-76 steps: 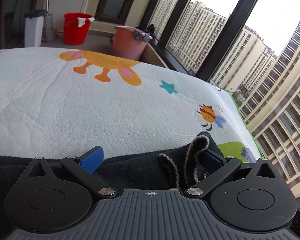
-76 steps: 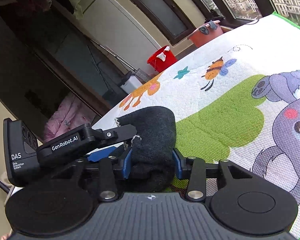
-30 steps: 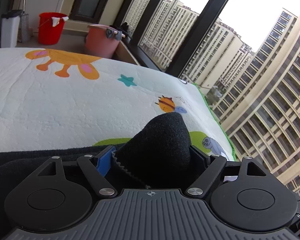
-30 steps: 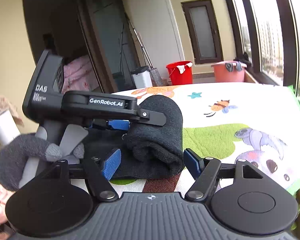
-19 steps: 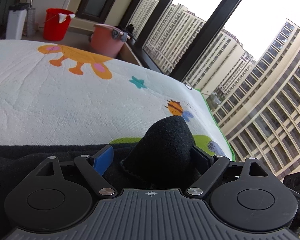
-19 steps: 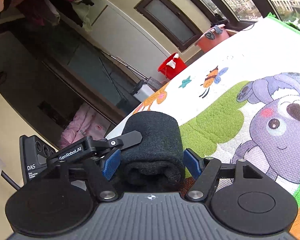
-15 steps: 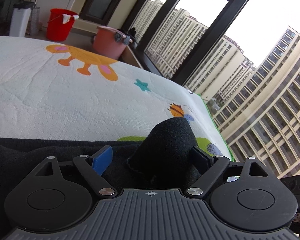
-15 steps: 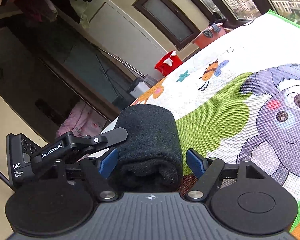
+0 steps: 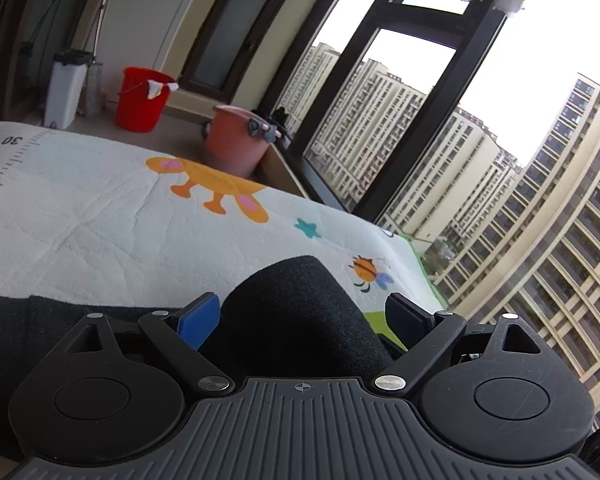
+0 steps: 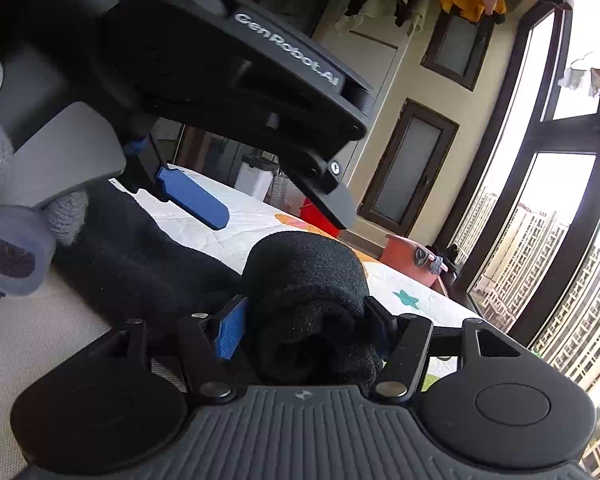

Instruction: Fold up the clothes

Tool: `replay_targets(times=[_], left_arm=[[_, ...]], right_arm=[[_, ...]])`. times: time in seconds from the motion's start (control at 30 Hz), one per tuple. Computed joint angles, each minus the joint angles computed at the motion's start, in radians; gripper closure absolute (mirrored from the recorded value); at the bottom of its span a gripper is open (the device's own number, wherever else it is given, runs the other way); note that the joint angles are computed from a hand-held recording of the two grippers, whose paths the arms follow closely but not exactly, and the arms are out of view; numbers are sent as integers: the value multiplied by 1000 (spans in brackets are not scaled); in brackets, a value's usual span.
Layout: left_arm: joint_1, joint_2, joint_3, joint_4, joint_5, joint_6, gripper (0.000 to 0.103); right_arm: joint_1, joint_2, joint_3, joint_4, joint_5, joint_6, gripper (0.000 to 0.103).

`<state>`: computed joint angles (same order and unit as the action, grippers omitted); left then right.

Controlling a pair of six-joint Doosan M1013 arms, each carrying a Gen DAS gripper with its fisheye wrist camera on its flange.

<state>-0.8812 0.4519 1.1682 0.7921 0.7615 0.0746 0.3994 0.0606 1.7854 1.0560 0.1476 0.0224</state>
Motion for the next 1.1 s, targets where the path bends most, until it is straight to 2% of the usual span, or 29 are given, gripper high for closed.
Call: replay_targets(times=[0.07,0.13,0.2,0.33,0.43,0.47,0.5,0.57,0.67,0.7,0.73,0.8,0.83,0.9,0.97,1.03,1.1], left_arm=[[4,20,-25,-38,51,49,9],[12,18,-8,-46,42,36,5],[20,12,12,-53,19,11,4],[15,6,19,-15,49,-2,4],[14,-4,35,-4,40,-23,4],[15,-9,43,-2,30,-36,4],[16,-14,55,1,14,-54,4],[17,-32,87,24,-21,-114,4],[11,-63,131,88,-37,-205,5],[8,-73,144,113,-33,-232,5],[5,-84,156,138,-28,-260,5],[-5,-100,170,180,23,-295,5],[-9,-109,179,199,49,-313,5],[-15,-126,195,229,90,-342,4],[-18,-140,210,248,113,-365,1],[-19,-145,211,250,127,-358,0],[-14,-139,203,231,101,-326,0]], right_arm=[[-9,-1,-1,91,45,-92,28],[-32,-1,-12,77,118,-52,24],[-74,-7,-27,27,220,52,24],[-174,-4,-74,44,456,301,24],[-266,41,-114,193,651,528,24],[-284,66,-125,245,689,597,24],[-299,92,-136,293,721,665,19],[-304,130,-155,315,758,737,17],[-287,174,-175,305,800,794,19],[-279,177,-173,303,787,801,24],[-272,176,-170,301,773,797,38],[-271,181,-174,301,764,801,54],[-274,181,-176,297,760,805,60],[-285,176,-174,288,747,791,62],[-291,154,-166,248,688,774,62],[-273,115,-153,175,571,706,62],[-255,83,-142,106,479,631,61]])
